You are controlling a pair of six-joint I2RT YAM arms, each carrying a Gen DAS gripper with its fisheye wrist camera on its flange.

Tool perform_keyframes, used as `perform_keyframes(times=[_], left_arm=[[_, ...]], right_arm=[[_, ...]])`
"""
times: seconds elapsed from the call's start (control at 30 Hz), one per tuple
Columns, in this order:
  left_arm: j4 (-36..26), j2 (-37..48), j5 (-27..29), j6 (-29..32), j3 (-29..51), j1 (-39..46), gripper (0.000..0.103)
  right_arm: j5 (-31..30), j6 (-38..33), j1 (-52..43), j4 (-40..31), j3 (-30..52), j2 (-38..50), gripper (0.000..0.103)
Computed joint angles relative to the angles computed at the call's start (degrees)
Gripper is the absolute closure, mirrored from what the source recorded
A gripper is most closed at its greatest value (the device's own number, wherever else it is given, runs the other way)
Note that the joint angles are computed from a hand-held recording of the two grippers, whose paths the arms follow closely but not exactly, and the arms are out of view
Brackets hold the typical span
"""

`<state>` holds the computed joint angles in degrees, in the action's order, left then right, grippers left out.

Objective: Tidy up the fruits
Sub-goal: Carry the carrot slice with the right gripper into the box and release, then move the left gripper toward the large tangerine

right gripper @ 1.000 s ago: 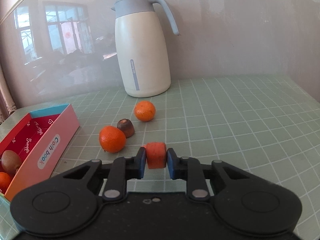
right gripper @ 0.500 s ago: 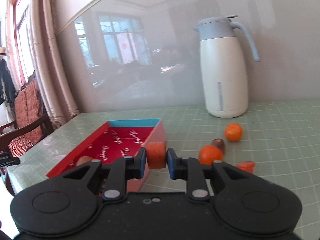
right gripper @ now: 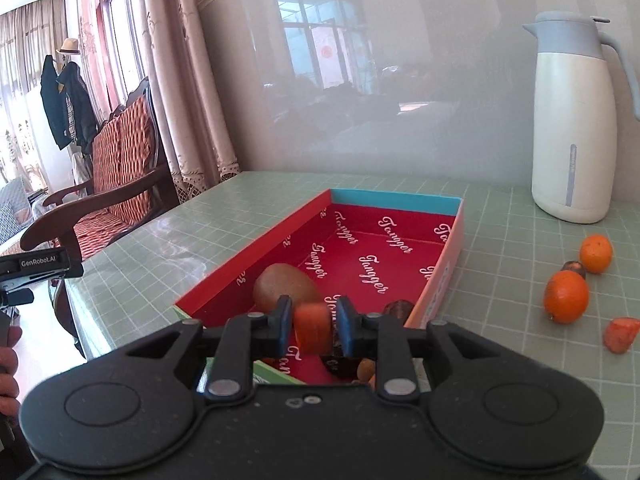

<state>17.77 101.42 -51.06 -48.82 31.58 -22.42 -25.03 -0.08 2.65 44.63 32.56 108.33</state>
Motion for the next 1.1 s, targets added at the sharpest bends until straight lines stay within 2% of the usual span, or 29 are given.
perform_keyframes(times=[0.03, 0.2, 0.33, 0.4, 0.43, 0.47, 0.53, 0.6, 0.7, 0.83, 0.93, 1.1], left_arm=[[0.2, 0.0, 0.2, 0.1, -0.1, 0.3, 0.009], [0.4, 0.3, 0.9, 0.6, 0.2, 0.7, 0.009], [-0.1, 1.1, 0.2, 0.7, 1.3, -0.7, 0.009], [-0.5, 1.5, 0.0, 0.7, 2.0, -1.6, 0.009], [-0.7, 1.7, 0.0, 0.7, 2.3, -2.1, 0.009], [-1.0, 2.0, -0.2, 0.8, 2.8, -2.6, 0.009], [-1.0, 2.6, -0.5, 1.1, 3.6, -3.5, 0.009], [-1.2, 3.3, -0.9, 1.3, 4.6, -4.9, 0.009], [-1.0, 4.5, -1.5, 2.3, 6.3, -7.3, 0.009], [0.8, 7.1, -1.8, 5.3, 9.2, -11.6, 0.009], [2.7, 9.0, 0.1, 8.8, 11.6, -14.6, 0.009], [6.8, 13.2, 2.5, 16.7, 16.9, -20.2, 0.009]], right_arm=[[-0.1, -0.1, 0.0, -0.1, -0.1, -0.2, 0.073], [0.5, 0.7, -1.2, 2.5, -1.5, -0.9, 0.073], [1.4, 1.5, -3.7, 3.5, -2.0, -1.1, 0.070], [1.7, 2.3, -5.6, 3.9, -2.4, -1.4, 0.063], [2.3, 2.7, -6.4, 4.3, -2.6, -1.5, 0.052], [3.2, 3.0, -7.3, 5.2, -2.9, -1.4, 0.036], [5.5, 3.2, -9.1, 7.5, -4.1, -1.6, 0.025], [7.7, 2.8, -11.0, 8.3, -4.7, -2.1, 0.026], [9.5, 3.6, -14.9, 8.1, -4.9, -2.3, 0.021], [12.6, 4.8, -20.1, 8.1, -5.1, -2.4, 0.008], [13.9, 5.4, -24.4, 9.3, -5.7, -2.6, 0.000], [18.3, 5.9, -29.9, 10.5, -6.2, -3.0, 0.000]])
